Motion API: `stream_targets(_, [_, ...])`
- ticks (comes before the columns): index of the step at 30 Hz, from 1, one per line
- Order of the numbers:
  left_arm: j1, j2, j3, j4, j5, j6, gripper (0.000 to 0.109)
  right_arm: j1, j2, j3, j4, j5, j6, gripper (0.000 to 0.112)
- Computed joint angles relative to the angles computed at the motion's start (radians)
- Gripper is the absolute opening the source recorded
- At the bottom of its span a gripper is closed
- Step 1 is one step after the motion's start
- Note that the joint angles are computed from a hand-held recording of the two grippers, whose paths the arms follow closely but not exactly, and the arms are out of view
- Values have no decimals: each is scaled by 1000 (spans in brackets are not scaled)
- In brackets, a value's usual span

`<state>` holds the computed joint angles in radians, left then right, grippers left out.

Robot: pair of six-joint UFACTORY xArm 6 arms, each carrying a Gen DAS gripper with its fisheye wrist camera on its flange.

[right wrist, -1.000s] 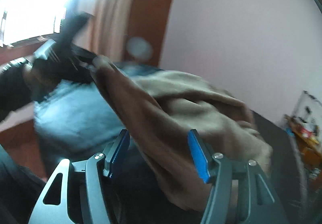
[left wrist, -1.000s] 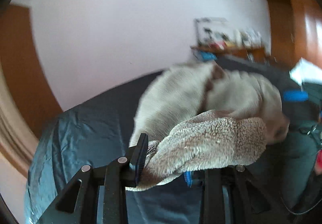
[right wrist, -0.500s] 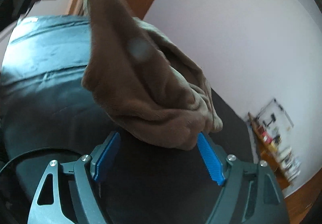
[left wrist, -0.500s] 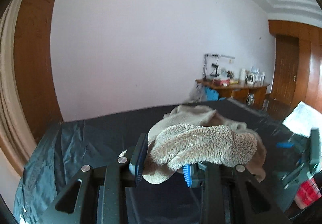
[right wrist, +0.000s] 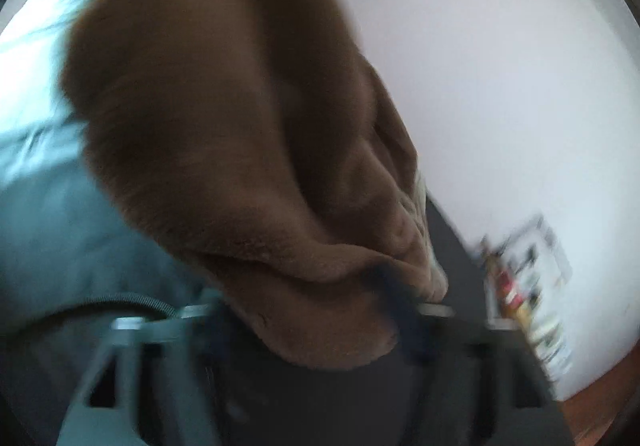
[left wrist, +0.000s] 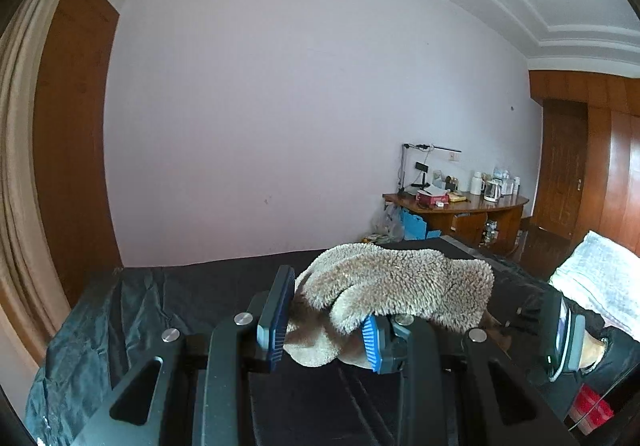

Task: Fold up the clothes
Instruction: 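Raise the fleece with both grippers, lifting it off the bed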

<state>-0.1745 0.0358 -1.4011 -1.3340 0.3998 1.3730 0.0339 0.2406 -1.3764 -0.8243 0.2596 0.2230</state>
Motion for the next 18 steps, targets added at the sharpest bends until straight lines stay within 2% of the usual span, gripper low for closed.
stream_targets(2, [8,5,-5,3,2,-10,33,-9,-1,-24,52,16,4,12])
stream_targets(3, [11,8,-7,6,3,-15,33,-16,-3,-33,15,16,67,12])
stream_targets(8, [29,23,-22,-5,28,-15,33,-78,-80,-56,-324,-85,548,11])
stream_targets(11, [39,10,-25,-68,56,28,33,-109,-106,-122,-487,-127,797,11])
stream_targets(16, [61,-27,-25,-195,115,113,33,-85,-120,-290,-868,-52,1194,11])
stream_targets(18, [79,-50,-23,-256,157,145,33,-66,-157,-307,-1008,-16,1339,11])
